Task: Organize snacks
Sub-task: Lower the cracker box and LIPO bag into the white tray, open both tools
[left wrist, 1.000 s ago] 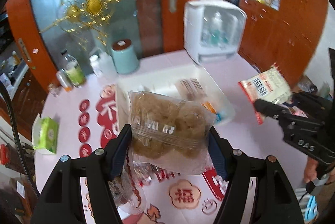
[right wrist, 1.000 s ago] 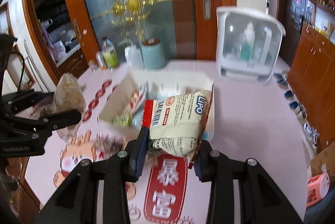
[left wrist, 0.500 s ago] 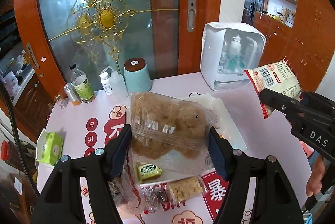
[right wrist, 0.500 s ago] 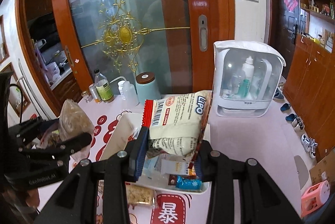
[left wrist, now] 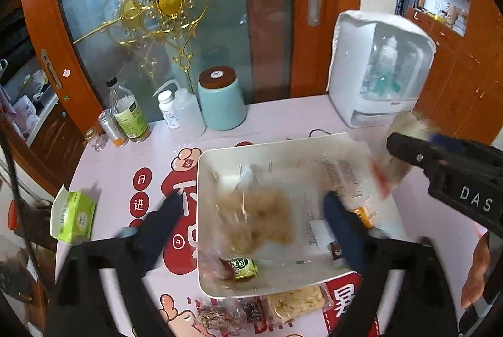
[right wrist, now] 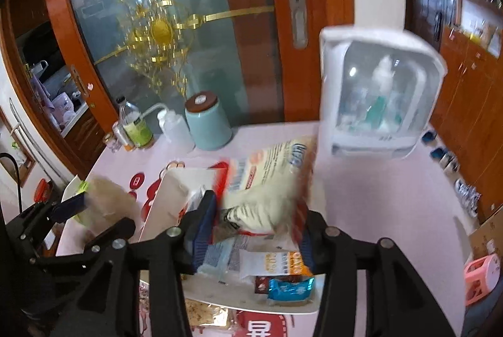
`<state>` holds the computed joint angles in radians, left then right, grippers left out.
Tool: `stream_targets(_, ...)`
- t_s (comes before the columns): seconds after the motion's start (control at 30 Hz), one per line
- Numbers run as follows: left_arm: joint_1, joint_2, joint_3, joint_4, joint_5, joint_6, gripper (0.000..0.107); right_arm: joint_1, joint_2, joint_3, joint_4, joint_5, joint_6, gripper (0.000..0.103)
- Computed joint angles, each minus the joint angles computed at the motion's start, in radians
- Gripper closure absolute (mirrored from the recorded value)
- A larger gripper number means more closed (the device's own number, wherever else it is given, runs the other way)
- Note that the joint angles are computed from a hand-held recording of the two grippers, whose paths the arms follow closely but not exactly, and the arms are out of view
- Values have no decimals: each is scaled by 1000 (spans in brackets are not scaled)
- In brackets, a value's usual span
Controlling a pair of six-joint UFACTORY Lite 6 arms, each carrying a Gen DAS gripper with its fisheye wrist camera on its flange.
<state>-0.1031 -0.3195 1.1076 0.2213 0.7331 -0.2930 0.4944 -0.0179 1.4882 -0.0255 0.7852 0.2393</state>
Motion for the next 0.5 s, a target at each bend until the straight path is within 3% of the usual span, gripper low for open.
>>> stream_targets(0.07,12,15,-9,-16,-18,13,5,0,16,-15,13,-14,2,53)
stream_targets(0.23,43,35,-17,-59,-24,62,5,41,4,-49,-19,-46,17,29)
stream_targets(0.5,64,-4,-37,-111,-11,121,5,52,-4,-48,-21,-42,36,29)
